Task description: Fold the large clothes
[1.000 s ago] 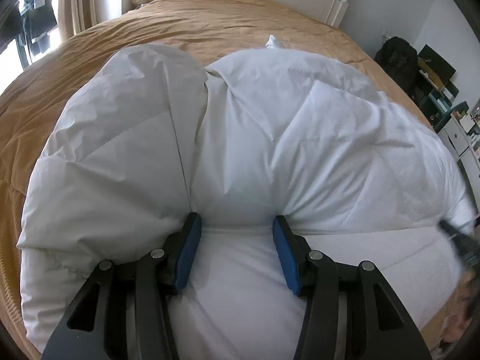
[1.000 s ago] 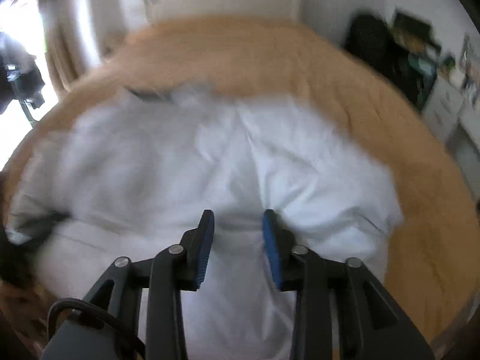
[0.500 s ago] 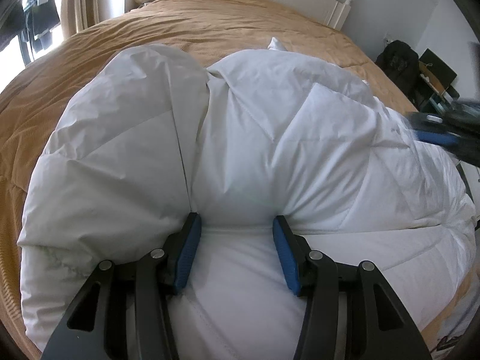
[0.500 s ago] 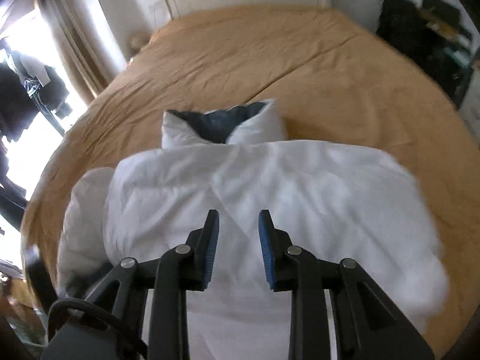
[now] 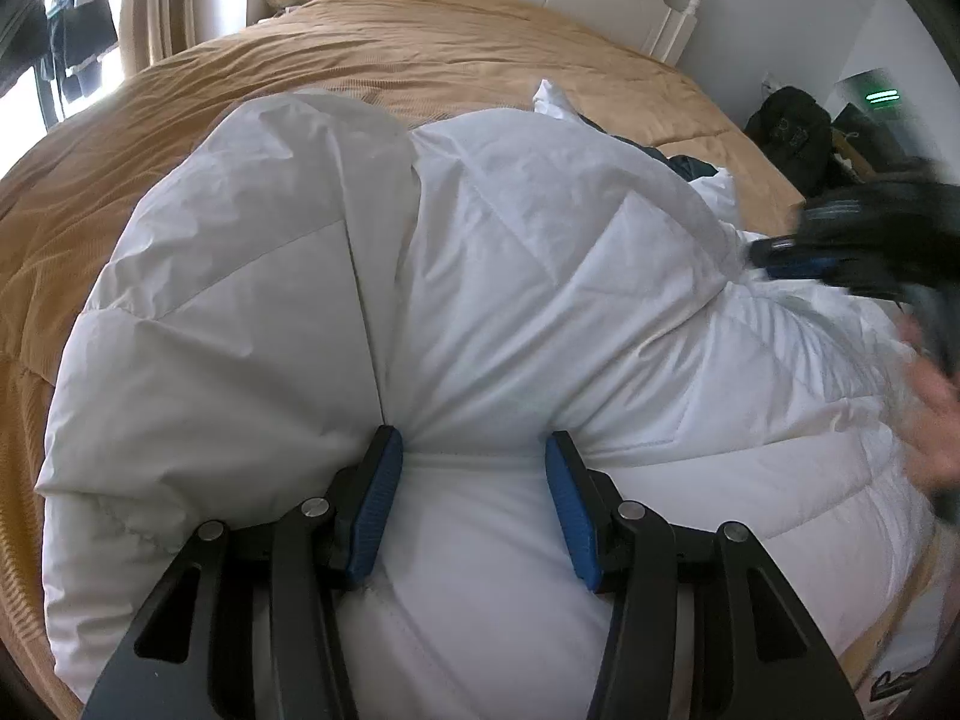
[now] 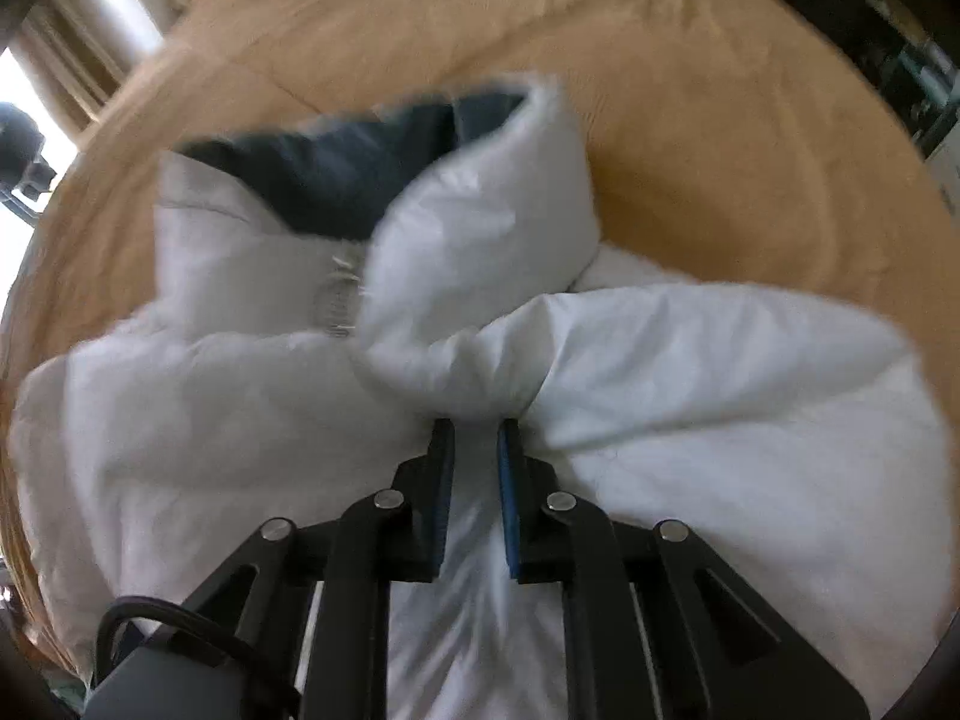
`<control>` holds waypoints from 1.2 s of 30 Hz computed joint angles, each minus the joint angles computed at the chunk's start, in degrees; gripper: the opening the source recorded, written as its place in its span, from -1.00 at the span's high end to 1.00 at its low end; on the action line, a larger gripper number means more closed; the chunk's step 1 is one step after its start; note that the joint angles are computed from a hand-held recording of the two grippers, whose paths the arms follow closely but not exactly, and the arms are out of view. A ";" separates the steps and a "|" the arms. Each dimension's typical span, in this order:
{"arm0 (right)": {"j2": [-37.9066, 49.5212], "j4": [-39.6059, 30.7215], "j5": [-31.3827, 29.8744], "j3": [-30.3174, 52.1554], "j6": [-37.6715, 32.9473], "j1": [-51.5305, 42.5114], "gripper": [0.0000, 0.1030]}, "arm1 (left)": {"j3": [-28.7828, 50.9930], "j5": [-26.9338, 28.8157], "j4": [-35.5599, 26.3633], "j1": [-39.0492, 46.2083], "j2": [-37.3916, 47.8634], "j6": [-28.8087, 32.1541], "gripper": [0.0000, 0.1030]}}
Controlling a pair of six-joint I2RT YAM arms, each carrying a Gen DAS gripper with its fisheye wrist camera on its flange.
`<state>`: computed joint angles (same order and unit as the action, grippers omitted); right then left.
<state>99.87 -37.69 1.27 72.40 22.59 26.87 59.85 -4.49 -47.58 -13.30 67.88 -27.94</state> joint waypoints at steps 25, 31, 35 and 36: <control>-31.50 3.18 7.53 -23.36 1.57 15.20 0.30 | 1.52 29.47 -20.12 33.59 -23.95 -9.83 -0.76; -16.79 2.11 0.19 -15.39 -0.03 11.00 0.31 | -9.06 37.27 -22.64 37.07 -31.95 -17.40 -0.77; -4.00 4.20 -0.81 -11.20 -1.92 9.27 0.36 | -10.96 32.97 -15.58 32.09 -33.23 -24.85 -0.77; -2.56 3.20 0.04 -9.38 -2.74 9.47 0.36 | -10.94 31.68 -13.80 30.77 -32.99 -26.10 -0.77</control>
<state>97.31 -34.48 1.31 63.03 19.85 36.34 48.92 27.20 -61.38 17.47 34.89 -54.04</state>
